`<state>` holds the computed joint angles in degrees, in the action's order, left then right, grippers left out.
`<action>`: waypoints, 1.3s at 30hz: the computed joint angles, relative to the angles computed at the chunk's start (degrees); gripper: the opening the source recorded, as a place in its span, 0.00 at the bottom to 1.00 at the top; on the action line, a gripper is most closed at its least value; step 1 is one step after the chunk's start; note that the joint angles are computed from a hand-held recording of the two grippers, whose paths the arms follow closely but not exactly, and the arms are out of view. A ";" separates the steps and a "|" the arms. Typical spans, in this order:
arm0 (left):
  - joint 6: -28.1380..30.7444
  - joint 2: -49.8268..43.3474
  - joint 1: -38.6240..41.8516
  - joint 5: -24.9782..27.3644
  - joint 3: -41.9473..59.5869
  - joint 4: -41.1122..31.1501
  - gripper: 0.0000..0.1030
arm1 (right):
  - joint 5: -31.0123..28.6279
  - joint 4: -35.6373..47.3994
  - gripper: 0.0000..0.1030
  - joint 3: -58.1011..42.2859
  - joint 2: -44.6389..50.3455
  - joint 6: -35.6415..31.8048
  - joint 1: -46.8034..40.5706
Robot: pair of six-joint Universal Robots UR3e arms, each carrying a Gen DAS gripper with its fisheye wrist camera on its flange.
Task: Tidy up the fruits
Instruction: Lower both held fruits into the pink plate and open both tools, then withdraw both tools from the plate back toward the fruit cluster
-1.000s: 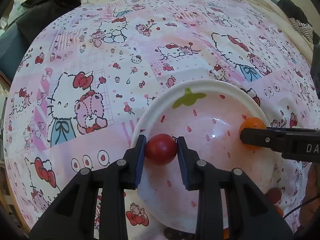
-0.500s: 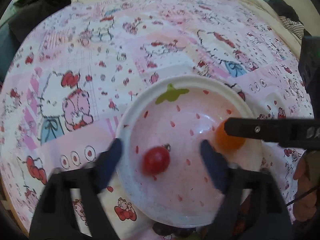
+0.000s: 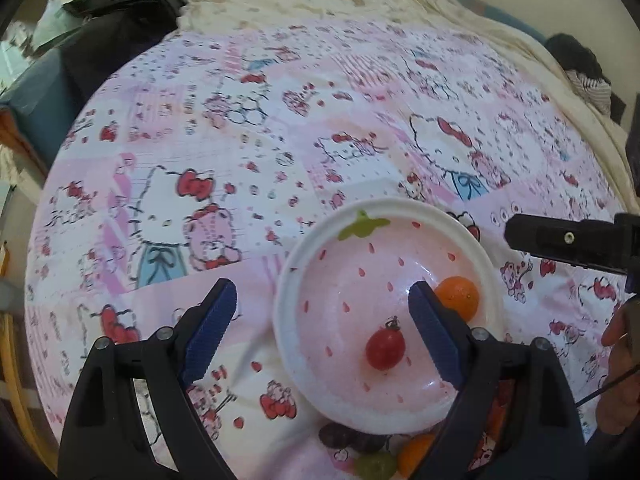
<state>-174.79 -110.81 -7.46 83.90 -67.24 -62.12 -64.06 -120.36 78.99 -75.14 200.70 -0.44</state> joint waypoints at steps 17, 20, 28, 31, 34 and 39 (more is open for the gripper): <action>0.01 16.65 6.69 -6.74 -11.64 0.86 0.83 | -7.30 -4.25 0.98 7.26 -14.64 3.25 1.51; -0.30 19.91 7.98 -7.06 -13.63 -0.17 0.85 | -6.72 -5.64 0.99 10.24 -17.77 3.70 0.99; -1.44 28.09 8.87 -3.87 -19.50 -0.70 0.85 | -3.84 -3.11 0.99 18.74 -28.76 3.77 -2.64; -0.92 30.65 8.65 -2.79 -21.64 -0.29 0.85 | -3.43 -1.23 0.99 20.84 -32.19 3.25 -3.53; -0.49 33.59 9.23 -3.87 -23.79 -1.02 0.85 | -2.01 2.59 0.99 21.90 -35.20 1.12 -4.45; -0.38 35.87 6.86 -1.90 -26.30 -2.15 0.85 | -3.71 5.18 0.99 24.65 -40.30 0.55 -3.41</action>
<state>-175.17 -74.94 -0.60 82.00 -93.55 -64.26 -67.77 -115.19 103.64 -115.44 201.25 -3.84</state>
